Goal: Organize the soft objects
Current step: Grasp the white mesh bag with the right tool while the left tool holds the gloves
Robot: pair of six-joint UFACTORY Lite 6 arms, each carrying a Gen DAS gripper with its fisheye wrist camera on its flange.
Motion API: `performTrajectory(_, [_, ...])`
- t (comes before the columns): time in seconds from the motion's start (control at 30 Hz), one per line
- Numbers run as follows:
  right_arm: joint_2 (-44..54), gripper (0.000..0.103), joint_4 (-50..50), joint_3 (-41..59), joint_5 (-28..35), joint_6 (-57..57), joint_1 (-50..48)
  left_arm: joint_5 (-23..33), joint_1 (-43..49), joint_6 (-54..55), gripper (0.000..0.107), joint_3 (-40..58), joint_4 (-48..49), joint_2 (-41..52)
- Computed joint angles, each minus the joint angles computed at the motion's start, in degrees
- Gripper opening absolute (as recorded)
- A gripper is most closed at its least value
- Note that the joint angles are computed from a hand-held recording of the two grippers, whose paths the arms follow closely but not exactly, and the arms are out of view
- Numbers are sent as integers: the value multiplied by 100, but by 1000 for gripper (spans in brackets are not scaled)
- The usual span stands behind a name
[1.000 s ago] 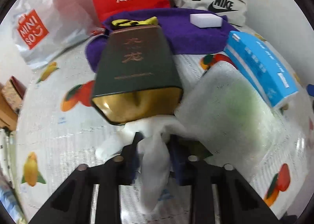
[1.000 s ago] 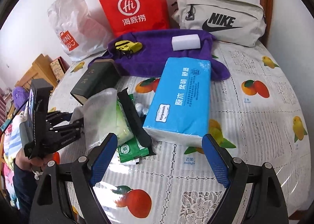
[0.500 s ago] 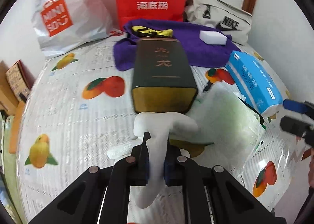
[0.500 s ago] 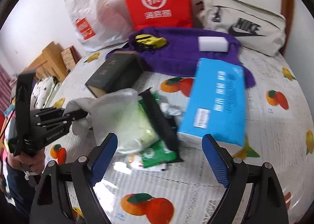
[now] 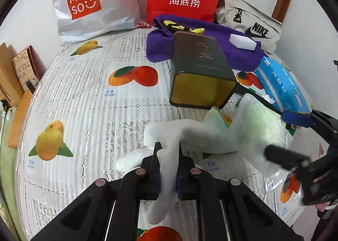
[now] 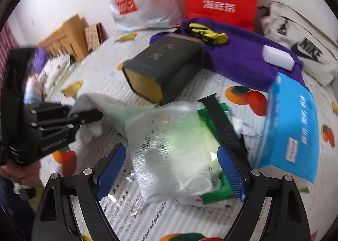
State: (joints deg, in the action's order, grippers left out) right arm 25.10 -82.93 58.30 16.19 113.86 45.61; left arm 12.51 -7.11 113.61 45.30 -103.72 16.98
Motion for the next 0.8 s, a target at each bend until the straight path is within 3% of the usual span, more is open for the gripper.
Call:
performTrajectory(0.13, [599, 86, 632, 576, 507, -885, 293, 85, 96, -83, 11, 39, 97, 89])
performTrajectory(0.17, [645, 79, 560, 576, 635, -853, 359, 108, 118, -113, 11, 47, 119, 111])
performTrajectory(0.2, [706, 64, 505, 596, 802, -873, 449, 137, 138, -173, 11, 58, 193, 125])
performTrajectory(0.3, [816, 44, 521, 604, 1295, -1088, 647, 171, 145, -205, 11, 76, 233, 136])
performTrajectory(0.33, [748, 40, 328, 490, 1278, -942, 651, 177, 150, -209, 11, 76, 235, 138])
performTrajectory(0.4, [456, 17, -27, 166, 1041, -596, 594, 181, 152, -279, 11, 101, 293, 148])
performTrajectory(0.43, [310, 14, -139, 34, 888, -488, 542, 181, 155, -302, 11, 100, 319, 142])
performTrajectory(0.8, [-1294, 13, -624, -1271, 677, 535, 509, 297, 83, -767, 11, -178, 679, -384])
